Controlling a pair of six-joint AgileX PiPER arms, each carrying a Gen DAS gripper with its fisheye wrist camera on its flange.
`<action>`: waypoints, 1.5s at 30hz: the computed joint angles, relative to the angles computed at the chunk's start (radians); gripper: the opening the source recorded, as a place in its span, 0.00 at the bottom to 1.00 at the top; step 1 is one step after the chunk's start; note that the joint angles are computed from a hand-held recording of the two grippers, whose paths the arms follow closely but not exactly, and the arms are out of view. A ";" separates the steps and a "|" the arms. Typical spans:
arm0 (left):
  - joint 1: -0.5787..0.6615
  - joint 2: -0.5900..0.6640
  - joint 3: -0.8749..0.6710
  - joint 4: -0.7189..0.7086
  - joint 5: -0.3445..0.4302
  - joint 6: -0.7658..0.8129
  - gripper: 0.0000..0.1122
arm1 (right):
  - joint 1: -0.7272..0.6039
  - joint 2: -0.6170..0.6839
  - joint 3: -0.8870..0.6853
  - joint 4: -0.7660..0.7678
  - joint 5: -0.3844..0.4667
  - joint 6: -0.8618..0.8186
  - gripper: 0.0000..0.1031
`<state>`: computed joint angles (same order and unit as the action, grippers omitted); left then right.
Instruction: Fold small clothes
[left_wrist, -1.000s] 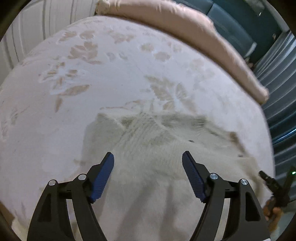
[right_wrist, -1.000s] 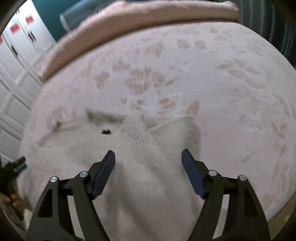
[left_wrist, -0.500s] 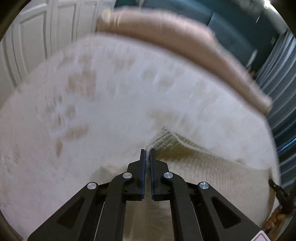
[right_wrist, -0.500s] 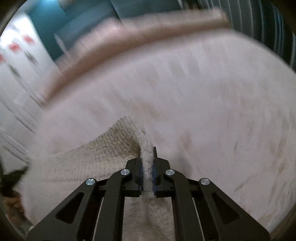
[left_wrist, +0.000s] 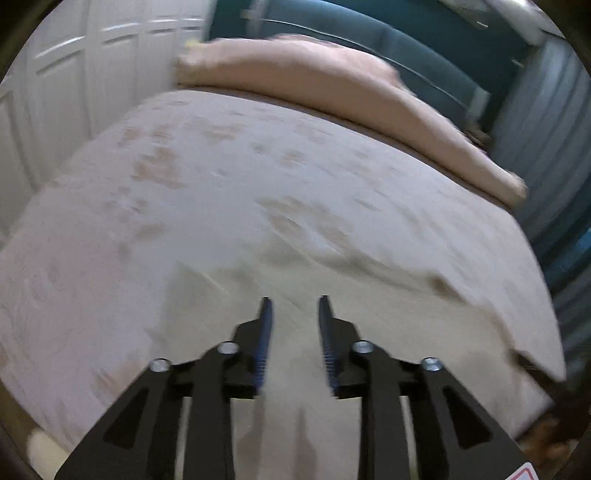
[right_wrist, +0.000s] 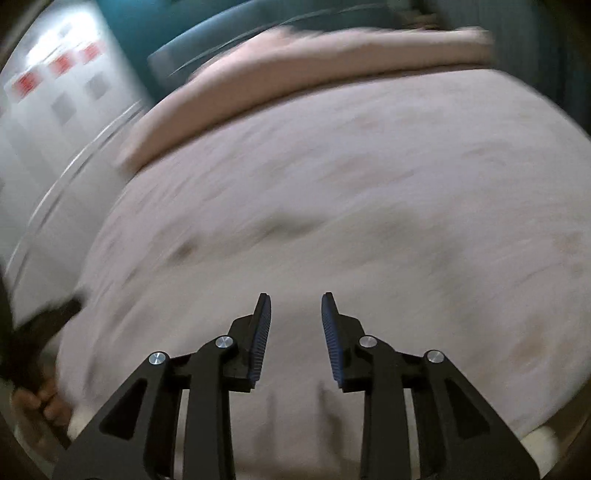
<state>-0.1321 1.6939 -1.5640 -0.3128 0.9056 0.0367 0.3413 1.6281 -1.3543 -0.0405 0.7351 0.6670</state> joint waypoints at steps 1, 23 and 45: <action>-0.039 -0.031 0.048 -0.016 0.017 0.017 0.22 | 0.051 0.019 -0.008 0.040 -0.010 -0.032 0.27; 0.080 -0.192 0.280 -0.038 0.054 0.037 0.30 | 0.060 -0.289 0.305 -0.222 0.121 0.213 0.39; 0.227 0.071 -0.128 -0.303 0.088 0.111 0.02 | -0.325 -0.176 0.109 0.231 -0.161 -0.321 0.08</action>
<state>0.0947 1.7649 -1.6917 -0.6157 0.9932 0.1473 0.0162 1.4521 -1.2451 0.1905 0.5738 0.3461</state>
